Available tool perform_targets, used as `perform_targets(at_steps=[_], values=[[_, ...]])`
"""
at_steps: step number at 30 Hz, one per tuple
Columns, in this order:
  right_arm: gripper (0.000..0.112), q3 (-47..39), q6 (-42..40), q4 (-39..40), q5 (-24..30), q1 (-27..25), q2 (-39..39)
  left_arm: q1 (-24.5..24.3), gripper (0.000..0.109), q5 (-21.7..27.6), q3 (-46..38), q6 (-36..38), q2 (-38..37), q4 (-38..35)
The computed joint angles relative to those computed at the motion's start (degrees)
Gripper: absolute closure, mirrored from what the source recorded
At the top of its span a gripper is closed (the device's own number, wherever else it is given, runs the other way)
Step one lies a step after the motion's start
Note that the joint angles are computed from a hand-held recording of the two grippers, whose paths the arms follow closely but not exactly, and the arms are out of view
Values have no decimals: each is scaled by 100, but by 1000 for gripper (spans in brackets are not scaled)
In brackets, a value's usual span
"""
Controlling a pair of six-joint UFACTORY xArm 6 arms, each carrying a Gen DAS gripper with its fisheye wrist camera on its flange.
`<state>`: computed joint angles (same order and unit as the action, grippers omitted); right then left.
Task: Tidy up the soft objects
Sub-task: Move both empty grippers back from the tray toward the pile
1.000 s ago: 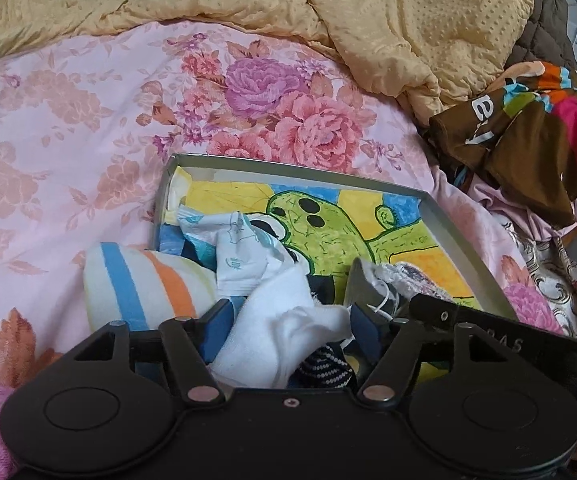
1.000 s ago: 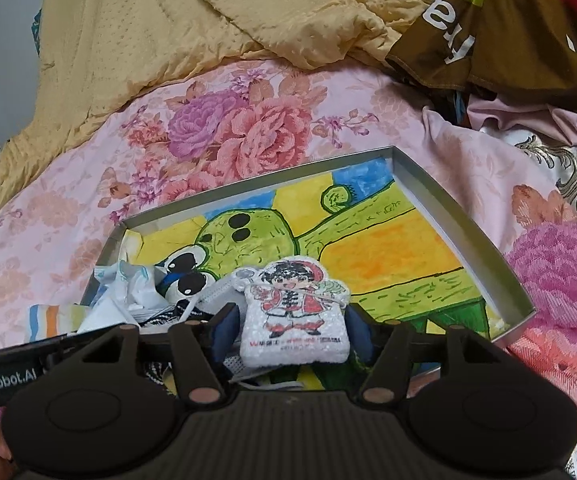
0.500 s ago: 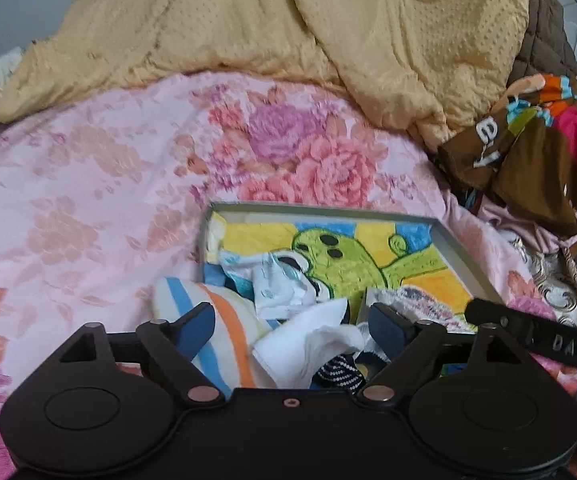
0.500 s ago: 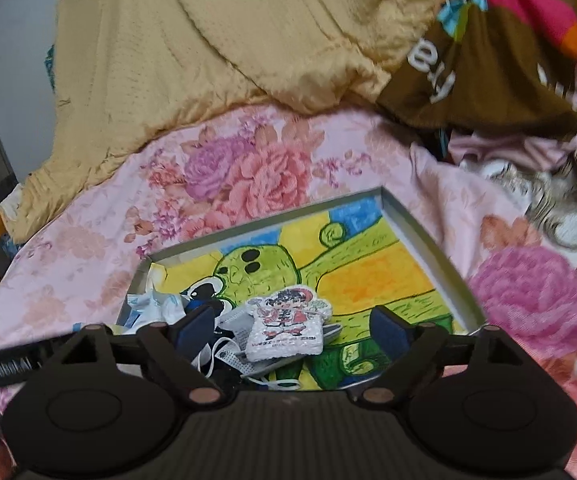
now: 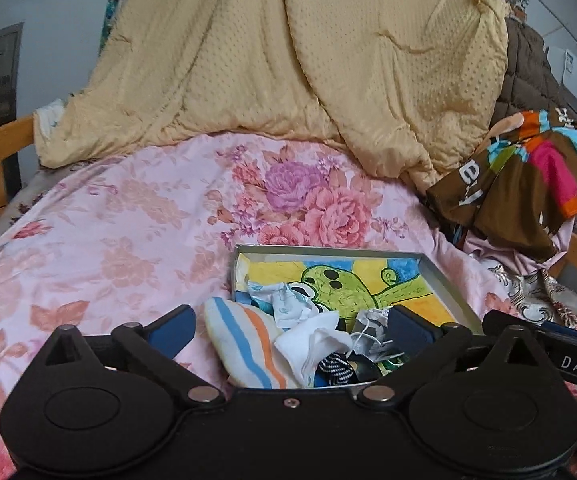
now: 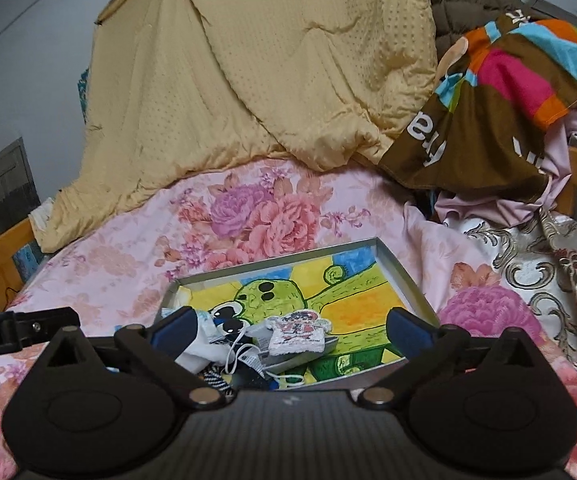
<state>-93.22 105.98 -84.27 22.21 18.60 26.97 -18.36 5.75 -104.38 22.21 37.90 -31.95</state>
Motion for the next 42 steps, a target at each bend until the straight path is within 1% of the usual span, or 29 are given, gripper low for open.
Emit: perform_targets(at_steps=[2, 4, 9, 12, 13, 16, 17, 19, 21, 23, 26, 30, 35, 39, 42], values=[[10, 282, 344, -313, 56, 61, -241, -69, 7, -207, 431, 504, -313, -513], [10, 564, 620, -559, 119, 125, -483, -152, 7, -370, 835, 1151, -625, -1192], [10, 1223, 1049, -1017, 402, 366, -1020, -300, 6, -645, 1589, 2503, -1241, -2546], [10, 1551, 1185, -1143, 557, 516, -1275, -381, 6, -750, 1995, 3629, -1613, -3701], [10, 1633, 1221, -1166, 601, 564, -1343, -414, 6, -799, 2132, 4107, -1744, -4167], [10, 1924, 1352, -1270, 724, 718, -1570, -456, 6, -862, 2497, 5055, -2075, -5075], [10, 2021, 1395, -1302, 769, 774, -1642, -456, 6, -864, 2623, 5222, -2177, -5237], [10, 2181, 1424, -1309, 809, 859, -1761, -460, 6, -896, 2876, 5279, -2354, -5280], [10, 2324, 1450, -1305, 847, 937, -1868, -462, 6, -928, 3032, 5722, -2510, -5722], [10, 2476, 1462, -1270, 910, 1025, -1979, -456, 6, -934, 3309, 5800, -2705, -5767], [10, 2681, 1472, -1189, 988, 1138, -2121, -440, 6, -947, 3694, 5654, -2946, -5599], [10, 2895, 1478, -1069, 1016, 1254, -2263, -380, 6, -862, 4302, 4765, -3287, -4702], [10, 3071, 1338, -801, 1017, 1371, -2355, -372, 6, -842, 4783, 4431, -3613, -4379], [10, 3198, 1164, -520, 1136, 1510, -2412, -361, 6, -820, 5169, 3828, -3827, -3813], [10, 3273, 1083, -316, 1206, 1598, -2453, -358, 6, -822, 5300, 3695, -3912, -3721]])
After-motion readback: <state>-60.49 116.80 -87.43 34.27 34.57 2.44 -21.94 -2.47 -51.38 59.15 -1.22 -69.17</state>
